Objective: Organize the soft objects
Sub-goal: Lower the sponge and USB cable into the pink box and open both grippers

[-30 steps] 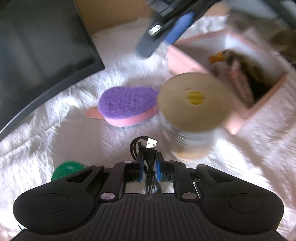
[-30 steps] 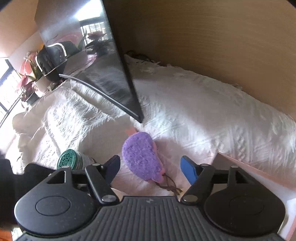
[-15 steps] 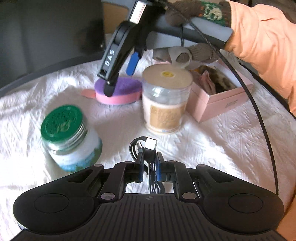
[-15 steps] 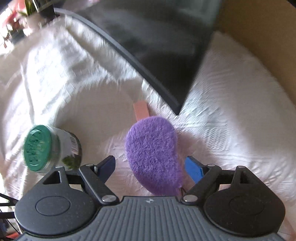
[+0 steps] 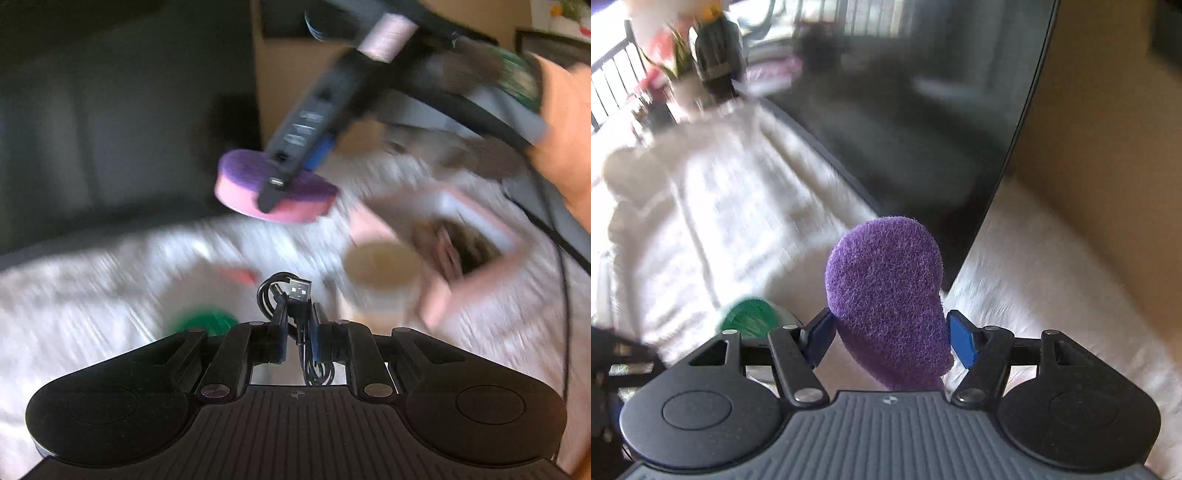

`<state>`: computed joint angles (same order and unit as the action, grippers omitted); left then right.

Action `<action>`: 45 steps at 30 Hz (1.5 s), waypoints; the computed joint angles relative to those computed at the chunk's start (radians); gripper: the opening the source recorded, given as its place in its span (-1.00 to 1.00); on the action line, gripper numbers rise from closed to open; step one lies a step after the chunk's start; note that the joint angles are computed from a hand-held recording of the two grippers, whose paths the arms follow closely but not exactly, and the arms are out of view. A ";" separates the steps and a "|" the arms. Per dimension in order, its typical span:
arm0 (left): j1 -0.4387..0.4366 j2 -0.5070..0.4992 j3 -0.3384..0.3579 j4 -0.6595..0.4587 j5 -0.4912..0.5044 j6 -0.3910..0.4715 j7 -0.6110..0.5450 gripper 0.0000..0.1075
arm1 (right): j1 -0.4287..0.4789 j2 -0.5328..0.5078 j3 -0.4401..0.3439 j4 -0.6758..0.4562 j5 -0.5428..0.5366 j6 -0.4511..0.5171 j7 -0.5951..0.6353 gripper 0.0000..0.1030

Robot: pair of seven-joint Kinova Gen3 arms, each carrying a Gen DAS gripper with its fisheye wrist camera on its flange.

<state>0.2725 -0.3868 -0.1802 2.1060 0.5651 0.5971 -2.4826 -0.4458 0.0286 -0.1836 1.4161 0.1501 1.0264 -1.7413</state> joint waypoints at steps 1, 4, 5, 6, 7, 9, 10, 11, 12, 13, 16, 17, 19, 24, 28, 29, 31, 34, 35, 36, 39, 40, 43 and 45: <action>-0.018 -0.010 0.030 -0.013 -0.012 -0.019 0.028 -0.71 | -0.006 -0.033 -0.006 0.014 0.017 -0.011 -0.014 0.28; -0.054 -0.031 0.126 -0.058 -0.082 -0.078 0.128 -0.71 | -0.001 -0.139 -0.037 0.065 0.075 -0.034 -0.065 0.28; -0.058 -0.031 0.150 -0.074 -0.104 -0.085 0.161 -0.71 | 0.007 -0.159 -0.049 0.063 0.091 -0.027 -0.082 0.28; -0.060 -0.028 0.175 -0.093 -0.124 -0.087 0.193 -0.71 | 0.018 -0.189 -0.055 0.079 0.097 -0.028 -0.094 0.28; -0.063 -0.027 0.203 -0.105 -0.146 -0.093 0.227 -0.71 | 0.033 -0.219 -0.057 0.097 0.097 -0.032 -0.101 0.28; -0.069 -0.017 0.264 -0.130 -0.191 -0.103 0.288 -0.71 | 0.067 -0.267 -0.056 0.138 0.093 -0.049 -0.105 0.28; -0.069 -0.017 0.290 -0.135 -0.211 -0.105 0.317 -0.71 | 0.085 -0.289 -0.051 0.148 0.085 -0.048 -0.100 0.28; -0.062 -0.011 0.313 -0.146 -0.230 -0.100 0.340 -0.71 | 0.104 -0.313 -0.046 0.166 0.076 -0.051 -0.098 0.28; -0.054 -0.004 0.332 -0.155 -0.247 -0.099 0.360 -0.71 | 0.122 -0.333 -0.040 0.182 0.067 -0.057 -0.094 0.28; -0.045 0.001 0.354 -0.162 -0.266 -0.100 0.380 -0.71 | 0.138 -0.359 -0.033 0.196 0.056 -0.057 -0.087 0.28; -0.006 0.021 0.400 -0.183 -0.312 -0.102 0.428 -0.71 | 0.193 -0.428 -0.021 0.248 0.034 -0.068 -0.078 0.28; 0.002 0.028 0.420 -0.192 -0.329 -0.103 0.449 -0.71 | 0.210 -0.449 -0.015 0.261 0.026 -0.070 -0.072 0.28; 0.031 0.049 0.440 -0.202 -0.353 -0.110 0.478 -0.71 | 0.241 -0.489 0.001 0.282 0.010 -0.070 -0.057 0.28; 0.093 0.124 0.495 -0.226 -0.412 -0.141 0.576 -0.71 | 0.301 -0.579 0.047 0.347 -0.038 -0.097 -0.033 0.29; 0.173 0.211 0.449 -0.233 -0.384 -0.169 0.586 -0.71 | 0.325 -0.632 0.117 0.413 -0.097 -0.144 -0.016 0.29; 0.188 0.236 0.434 -0.241 -0.363 -0.160 0.583 -0.71 | 0.332 -0.636 0.135 0.432 -0.110 -0.161 -0.014 0.29; 0.195 0.274 0.428 -0.243 -0.341 -0.158 0.588 -0.71 | 0.355 -0.640 0.151 0.472 -0.132 -0.204 -0.025 0.29; 0.213 0.329 0.386 -0.233 -0.273 -0.175 0.565 -0.71 | 0.370 -0.629 0.174 0.526 -0.167 -0.254 -0.039 0.29; 0.222 0.349 0.373 -0.231 -0.259 -0.185 0.580 -0.71 | 0.360 -0.621 0.191 0.544 -0.184 -0.270 -0.035 0.29; 0.213 0.377 0.377 -0.238 -0.261 -0.180 0.611 -0.71 | 0.355 -0.610 0.199 0.558 -0.199 -0.283 -0.034 0.29; 0.184 0.448 0.411 -0.290 -0.341 -0.114 0.708 -0.66 | 0.362 -0.579 0.191 0.591 -0.213 -0.310 -0.036 0.29; 0.182 0.455 0.414 -0.294 -0.356 -0.103 0.719 -0.65 | 0.365 -0.567 0.186 0.600 -0.212 -0.317 -0.034 0.29; 0.188 0.449 0.422 -0.279 -0.401 -0.116 0.747 -0.65 | 0.358 -0.528 0.193 0.609 -0.222 -0.323 -0.025 0.29; 0.193 0.435 0.424 -0.269 -0.437 -0.127 0.766 -0.65 | 0.351 -0.499 0.201 0.613 -0.233 -0.326 -0.015 0.29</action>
<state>0.4654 0.0479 0.2440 1.8371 0.1276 0.4696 -1.7165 -0.0947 -0.4699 0.0175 2.0289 -0.0825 0.7004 -1.7567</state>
